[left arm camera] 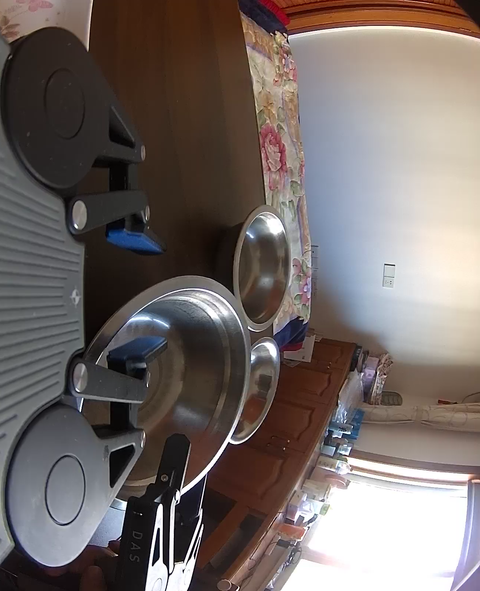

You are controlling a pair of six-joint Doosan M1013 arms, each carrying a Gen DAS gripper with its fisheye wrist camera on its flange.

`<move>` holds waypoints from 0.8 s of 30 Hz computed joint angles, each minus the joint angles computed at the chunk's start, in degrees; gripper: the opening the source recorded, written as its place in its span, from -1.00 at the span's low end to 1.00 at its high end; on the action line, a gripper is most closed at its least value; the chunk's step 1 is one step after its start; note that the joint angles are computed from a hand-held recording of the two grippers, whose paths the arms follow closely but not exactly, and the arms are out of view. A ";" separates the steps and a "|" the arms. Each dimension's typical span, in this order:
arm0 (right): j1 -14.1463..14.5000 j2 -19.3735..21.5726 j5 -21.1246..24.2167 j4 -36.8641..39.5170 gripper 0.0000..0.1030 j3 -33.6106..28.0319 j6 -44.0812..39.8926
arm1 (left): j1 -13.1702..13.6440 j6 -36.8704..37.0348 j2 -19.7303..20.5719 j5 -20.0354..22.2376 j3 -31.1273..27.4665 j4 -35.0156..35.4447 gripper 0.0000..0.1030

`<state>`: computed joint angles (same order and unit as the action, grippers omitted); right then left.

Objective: Organize plates and bowls

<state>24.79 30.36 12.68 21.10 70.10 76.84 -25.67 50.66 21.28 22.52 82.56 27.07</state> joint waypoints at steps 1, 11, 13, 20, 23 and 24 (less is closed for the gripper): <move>-0.05 0.02 0.21 1.06 0.32 0.04 -1.03 | 0.02 0.06 0.05 -0.01 -0.01 -0.11 -0.12; -0.62 0.22 1.77 9.82 -0.03 -0.34 -7.10 | 0.29 2.14 0.50 -0.27 -0.36 -2.62 -0.24; -0.58 0.29 1.96 9.38 -0.08 -0.44 -6.74 | 0.31 2.65 0.54 -0.50 -0.31 -3.16 -0.30; -0.39 0.23 1.60 8.52 -0.31 -0.40 -6.89 | 0.15 3.82 0.53 -0.25 -0.39 -4.26 -0.48; -0.17 0.15 1.13 5.85 -0.37 -0.37 -5.38 | 0.11 3.95 0.30 0.09 -0.21 -4.61 -0.48; 0.00 0.02 0.89 3.76 -0.38 -0.22 -4.06 | 0.12 3.97 0.17 0.15 -0.09 -4.66 -0.48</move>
